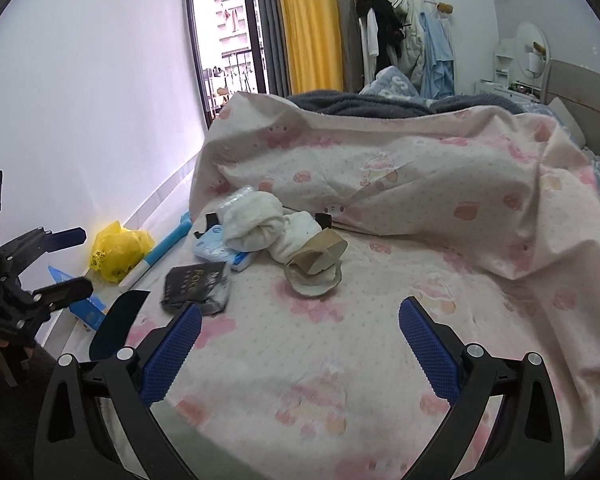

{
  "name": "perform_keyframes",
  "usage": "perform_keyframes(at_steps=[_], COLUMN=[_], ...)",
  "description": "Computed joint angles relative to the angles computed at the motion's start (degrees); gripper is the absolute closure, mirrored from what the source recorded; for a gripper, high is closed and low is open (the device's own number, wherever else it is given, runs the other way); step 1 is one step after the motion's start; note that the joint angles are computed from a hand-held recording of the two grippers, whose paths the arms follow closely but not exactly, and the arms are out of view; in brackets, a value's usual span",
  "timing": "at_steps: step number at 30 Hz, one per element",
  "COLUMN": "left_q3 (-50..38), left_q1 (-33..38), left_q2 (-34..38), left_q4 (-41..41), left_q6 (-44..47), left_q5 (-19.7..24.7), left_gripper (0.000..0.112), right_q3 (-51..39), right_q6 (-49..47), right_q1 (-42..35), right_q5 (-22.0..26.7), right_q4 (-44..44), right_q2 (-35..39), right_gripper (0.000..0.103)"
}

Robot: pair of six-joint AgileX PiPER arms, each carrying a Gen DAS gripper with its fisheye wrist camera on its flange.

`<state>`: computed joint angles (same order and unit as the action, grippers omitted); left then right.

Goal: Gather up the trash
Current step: 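Grasp the black Face tissue pack with left gripper while right gripper grasps the tape core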

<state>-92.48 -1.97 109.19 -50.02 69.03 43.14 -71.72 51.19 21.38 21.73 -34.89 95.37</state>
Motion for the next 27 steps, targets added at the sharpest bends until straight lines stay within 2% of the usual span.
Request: perform_keyframes(at_steps=[5, 7, 9, 12, 17, 21, 27], left_q3=[-6.87, -8.06, -9.65, -13.05, -16.88, -21.67, -26.33], left_q1=[-1.1, -1.89, -2.46, -2.72, -3.67, -4.39, -5.23], left_q2=[5.71, 7.25, 9.03, 11.64, 14.66, 17.87, 21.18], left_q4=[2.1, 3.47, 4.5, 5.22, 6.27, 8.49, 10.92], left_q6=[-0.73, -0.33, -0.59, -2.41, -3.65, -7.2, -10.47], left_q5=[2.89, 1.93, 1.92, 4.51, 6.05, 8.67, 12.16], left_gripper=[0.013, 0.013, 0.014, 0.014, 0.014, 0.014, 0.014], right_q3=[-5.68, -8.63, -10.46, -14.34, -19.98, -23.69, -26.18], right_q6=[-13.94, -20.39, -23.45, -25.91, -29.85, -31.62, -35.16], right_q1=[-3.41, -4.47, -5.0, -5.32, -6.36, -6.97, -8.03], right_q5=[-1.51, -0.7, -0.25, 1.62, 4.54, 7.59, 8.94], right_q4=[13.03, 19.01, 21.64, 23.41, 27.41, 29.21, 33.88], right_q2=[6.18, 8.85, 10.7, 13.88, 18.3, 21.19, 23.09], right_gripper=[0.007, 0.012, 0.012, 0.012, 0.013, 0.026, 0.034])
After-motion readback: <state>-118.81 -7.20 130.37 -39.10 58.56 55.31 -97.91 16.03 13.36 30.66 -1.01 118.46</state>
